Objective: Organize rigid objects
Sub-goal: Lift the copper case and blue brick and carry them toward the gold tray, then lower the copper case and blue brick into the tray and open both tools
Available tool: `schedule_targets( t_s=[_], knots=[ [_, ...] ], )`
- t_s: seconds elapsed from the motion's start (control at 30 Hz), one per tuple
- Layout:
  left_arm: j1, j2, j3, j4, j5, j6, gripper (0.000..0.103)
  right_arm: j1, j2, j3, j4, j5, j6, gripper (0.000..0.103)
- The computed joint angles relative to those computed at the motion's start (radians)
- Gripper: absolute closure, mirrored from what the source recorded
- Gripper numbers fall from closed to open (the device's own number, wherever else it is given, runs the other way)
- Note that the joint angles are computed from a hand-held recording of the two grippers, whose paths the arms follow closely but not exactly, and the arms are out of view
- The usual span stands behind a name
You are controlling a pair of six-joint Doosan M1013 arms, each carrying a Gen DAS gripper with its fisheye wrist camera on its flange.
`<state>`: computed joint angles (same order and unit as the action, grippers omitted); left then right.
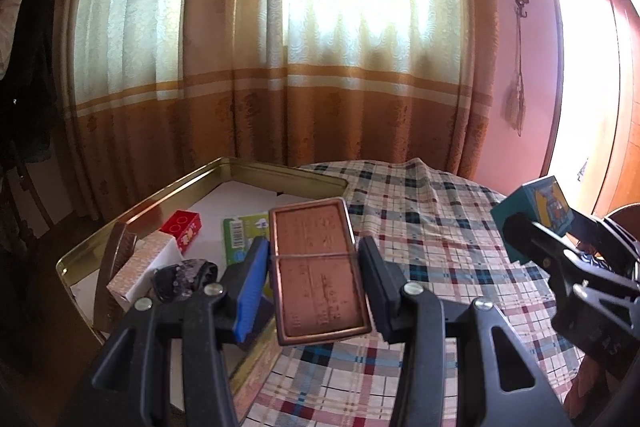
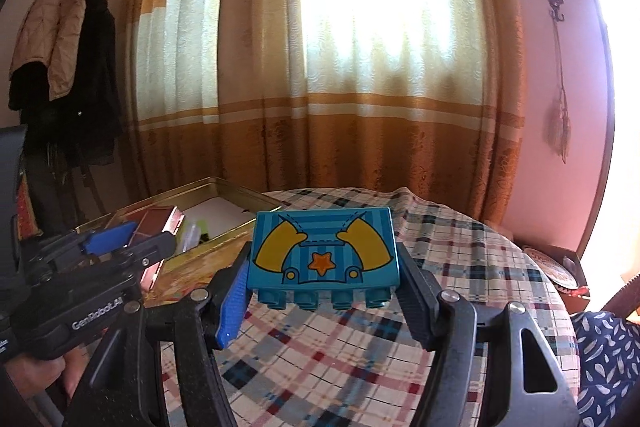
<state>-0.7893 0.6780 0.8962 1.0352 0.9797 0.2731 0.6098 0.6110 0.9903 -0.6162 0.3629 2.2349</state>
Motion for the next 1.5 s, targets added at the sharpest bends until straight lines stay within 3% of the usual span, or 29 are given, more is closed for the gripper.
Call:
schedule_targets(
  t_s=[1.5],
  knots=[
    [0.025, -0.067, 0.112, 0.017, 0.005, -0.101, 0.057, 0.042, 0.031, -0.053, 0.352, -0.007, -0.393, 0.036]
  ],
)
